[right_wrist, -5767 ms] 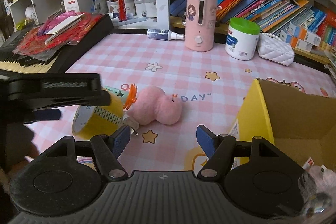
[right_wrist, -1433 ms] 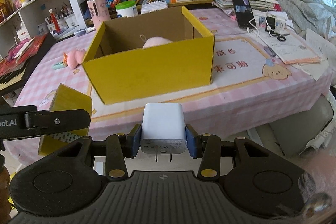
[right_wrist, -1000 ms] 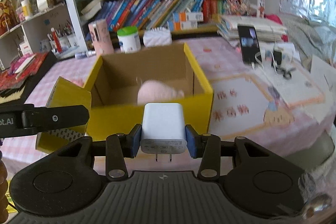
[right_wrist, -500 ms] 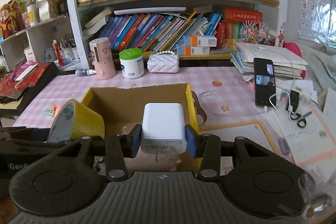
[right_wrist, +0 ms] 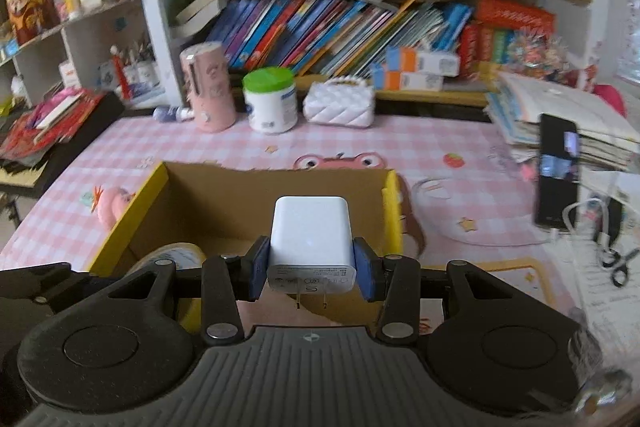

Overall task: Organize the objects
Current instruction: 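Lower the tape roll into the box and open the left gripper while the right releases the charger, then withdraw both grippers from the yellow box toward the remaining toys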

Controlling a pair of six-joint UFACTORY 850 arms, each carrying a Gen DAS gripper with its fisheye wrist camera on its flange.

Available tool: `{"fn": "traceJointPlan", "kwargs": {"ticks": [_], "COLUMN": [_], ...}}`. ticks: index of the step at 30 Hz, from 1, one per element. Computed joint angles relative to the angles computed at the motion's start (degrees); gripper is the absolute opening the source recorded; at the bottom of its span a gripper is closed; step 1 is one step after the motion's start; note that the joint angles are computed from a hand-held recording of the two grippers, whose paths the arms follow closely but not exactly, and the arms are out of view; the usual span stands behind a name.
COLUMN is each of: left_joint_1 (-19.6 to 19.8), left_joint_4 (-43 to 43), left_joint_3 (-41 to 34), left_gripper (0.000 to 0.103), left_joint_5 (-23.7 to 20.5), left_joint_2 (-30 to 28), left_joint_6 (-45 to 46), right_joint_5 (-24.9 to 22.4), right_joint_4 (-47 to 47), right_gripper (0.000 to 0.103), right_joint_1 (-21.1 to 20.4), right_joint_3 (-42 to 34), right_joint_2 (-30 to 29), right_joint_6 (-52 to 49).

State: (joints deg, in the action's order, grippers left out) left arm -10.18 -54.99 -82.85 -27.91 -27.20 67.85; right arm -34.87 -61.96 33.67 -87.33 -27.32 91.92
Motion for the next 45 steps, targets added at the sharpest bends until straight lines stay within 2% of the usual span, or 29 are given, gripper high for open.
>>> {"fn": "traceJointPlan", "kwargs": {"ticks": [6,12,18,23,25,27,29,32,36,39,45], "left_joint_1": [-0.69,-1.02,0.24,0.65,0.97,1.47,2.01,2.83,3.89,4.78,6.78], "left_joint_4": [0.31,-0.47,-9.17,-12.25,-13.54,-15.29,-17.57,-23.02,-22.78,-26.22,-32.44], "left_joint_3": [-0.15,0.9,2.37,3.34,3.92,4.7,5.84,8.16,9.31,11.36,14.83], "left_gripper": [0.086,0.088,0.088,0.089,0.089,0.09,0.092,0.095,0.095,0.095,0.095], "left_joint_5": [0.44,2.32,1.23,2.05,2.11,1.79,1.58,1.62,0.15,1.03,2.48], "left_joint_2": [-0.56,0.11,1.58,2.63,3.29,4.17,5.28,7.21,8.52,10.11,12.38], "left_joint_6": [1.81,3.92,10.68,12.79,13.36,14.12,15.8,20.47,18.92,21.32,24.63], "right_joint_5": [4.48,2.63,2.05,0.45,0.12,0.91,2.3,3.37,4.03,1.98,-7.62], "right_joint_4": [14.21,28.12,39.43,40.47,39.81,37.46,34.85,27.85,16.63,6.72,-6.76], "right_gripper": [0.041,0.041,0.041,0.041,0.042,0.049,0.052,0.054,0.056,0.057,0.057], "right_joint_1": [-2.89,-4.89,-7.06,-7.3,-7.1,-6.74,-6.39,-5.31,-3.61,-1.53,3.98], "right_joint_3": [-6.62,-13.9,-17.8,-19.82,-20.0,-18.98,-17.22,-14.16,-9.22,-5.18,1.61], "right_joint_2": [-5.26,-10.65,-13.65,-14.96,-14.98,-14.26,-12.97,-10.48,-6.42,-3.35,1.38], "right_joint_6": [-18.09,-35.7,-45.37,-46.47,-45.91,-43.51,-40.11,-31.83,-18.44,-7.55,12.17]}}
